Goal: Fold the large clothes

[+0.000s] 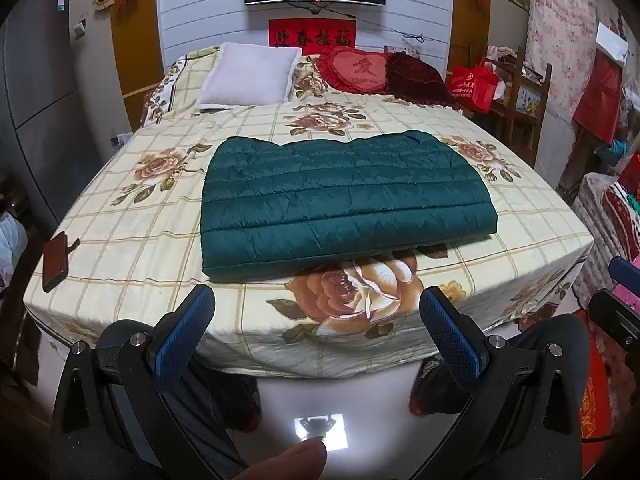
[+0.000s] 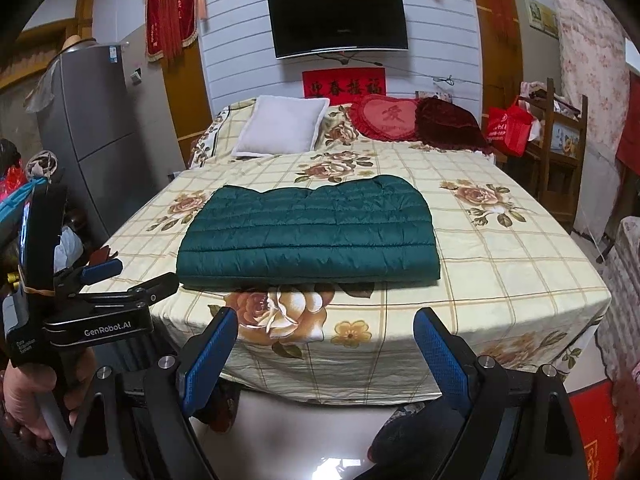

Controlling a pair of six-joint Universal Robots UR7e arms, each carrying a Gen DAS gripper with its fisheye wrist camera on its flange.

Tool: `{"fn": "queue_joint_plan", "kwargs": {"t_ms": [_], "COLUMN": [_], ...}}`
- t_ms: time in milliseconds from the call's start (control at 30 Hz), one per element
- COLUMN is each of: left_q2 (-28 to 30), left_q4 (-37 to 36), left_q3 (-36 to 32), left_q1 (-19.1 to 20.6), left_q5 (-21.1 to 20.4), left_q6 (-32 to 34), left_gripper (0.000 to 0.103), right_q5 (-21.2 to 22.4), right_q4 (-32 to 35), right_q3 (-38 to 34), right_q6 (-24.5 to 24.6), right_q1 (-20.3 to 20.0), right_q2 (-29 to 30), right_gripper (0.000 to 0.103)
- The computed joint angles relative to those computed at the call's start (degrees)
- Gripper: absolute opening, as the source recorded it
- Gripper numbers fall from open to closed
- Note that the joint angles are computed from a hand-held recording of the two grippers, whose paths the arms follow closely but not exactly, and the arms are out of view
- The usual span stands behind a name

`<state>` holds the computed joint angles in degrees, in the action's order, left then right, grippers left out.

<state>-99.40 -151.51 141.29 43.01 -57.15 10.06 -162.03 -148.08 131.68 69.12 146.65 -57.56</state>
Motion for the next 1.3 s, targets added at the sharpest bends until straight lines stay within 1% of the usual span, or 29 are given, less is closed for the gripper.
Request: {"fn": "queue_joint_plan", "kwargs": {"t_ms": [133,233,500,800,1300], "left_q2": [0.3,0.1,0.4,0.8,1.4], "left_q4": [0.4,0.1,-0.1,0.8,1.2], "left_q3": [-0.1,-0.1,0.2,-0.2,-0.4], "left_q1": [0.1,0.5,0.7,1.3,2.0], "left_q5": [-0.1,-1.1,-1.0,-1.5,-1.9], "left_q6": [-0.2,0.0,0.1,-0.5,-1.0], "left_gripper": [0.103,0.103,0.103,0.103,0.103], "right_q5": [0.3,0.4,1.2,1.2,1.4], "right_q4": [-1.0,-1.9,-5.2,-4.6,-5.2], "right_q3": [0.2,0.4,0.6,0.2,0.2], "right_q6": [-0.5,-0.8,-3.1,-2.5,-3.0], "right_q1": [-0.3,-0.3,-1.0,-1.0,-1.1], "right_q2": [0.1,0.4,1.3,1.7,2.0], "right_gripper": [0.088,0.088,0.088,0.088,0.088]}}
